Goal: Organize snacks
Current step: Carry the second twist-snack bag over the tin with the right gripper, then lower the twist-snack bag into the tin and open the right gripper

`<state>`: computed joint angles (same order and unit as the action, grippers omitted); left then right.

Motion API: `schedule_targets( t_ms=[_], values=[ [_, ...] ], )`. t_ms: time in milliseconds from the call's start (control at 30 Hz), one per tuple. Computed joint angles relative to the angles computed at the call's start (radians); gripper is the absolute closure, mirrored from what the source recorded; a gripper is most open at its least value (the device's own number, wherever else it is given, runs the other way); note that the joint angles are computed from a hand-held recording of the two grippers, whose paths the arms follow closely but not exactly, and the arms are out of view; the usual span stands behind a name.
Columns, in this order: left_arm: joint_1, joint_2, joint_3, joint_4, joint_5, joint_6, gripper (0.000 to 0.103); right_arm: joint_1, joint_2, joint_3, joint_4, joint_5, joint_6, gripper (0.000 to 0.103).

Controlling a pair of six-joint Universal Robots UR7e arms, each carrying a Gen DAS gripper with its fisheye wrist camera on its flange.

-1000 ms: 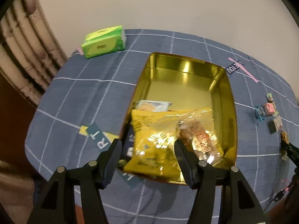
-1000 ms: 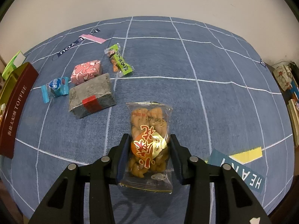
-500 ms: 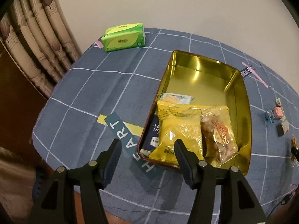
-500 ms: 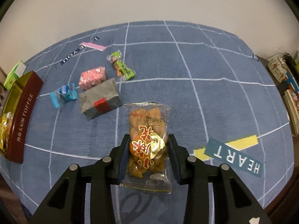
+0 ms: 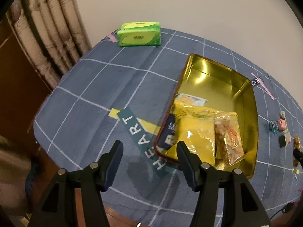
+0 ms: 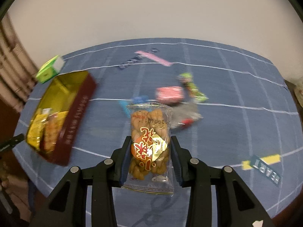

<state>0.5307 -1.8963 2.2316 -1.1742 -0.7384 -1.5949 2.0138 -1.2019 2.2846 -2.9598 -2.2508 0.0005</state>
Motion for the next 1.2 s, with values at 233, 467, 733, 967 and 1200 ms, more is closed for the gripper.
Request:
schedule_targets(
  t_ms=[233, 467, 733, 967, 1200],
  values=[
    [-0.009, -0.043, 0.012, 0.045, -0.030, -0.058, 0.043, 0.081, 0.125, -0.088, 0.036, 0.060, -0.018, 0.067],
    [-0.029, -0.070, 0.012, 0.101, -0.048, -0.123, 0.043, 0.134, 0.216, -0.155, 0.058, 0.111, -0.009, 0.067],
    [-0.025, -0.095, 0.012, 0.111, -0.048, -0.154, 0.043, 0.167, 0.298, -0.214, 0.076, 0.148, 0.000, 0.067],
    [-0.016, -0.088, 0.009, 0.118, -0.052, -0.163, 0.043, 0.182, 0.361, -0.252, 0.079, 0.148, -0.012, 0.067],
    [0.002, -0.083, 0.006, 0.126, -0.062, -0.173, 0.043, 0.185, 0.388, -0.267, 0.082, 0.147, -0.033, 0.067]
  ],
)
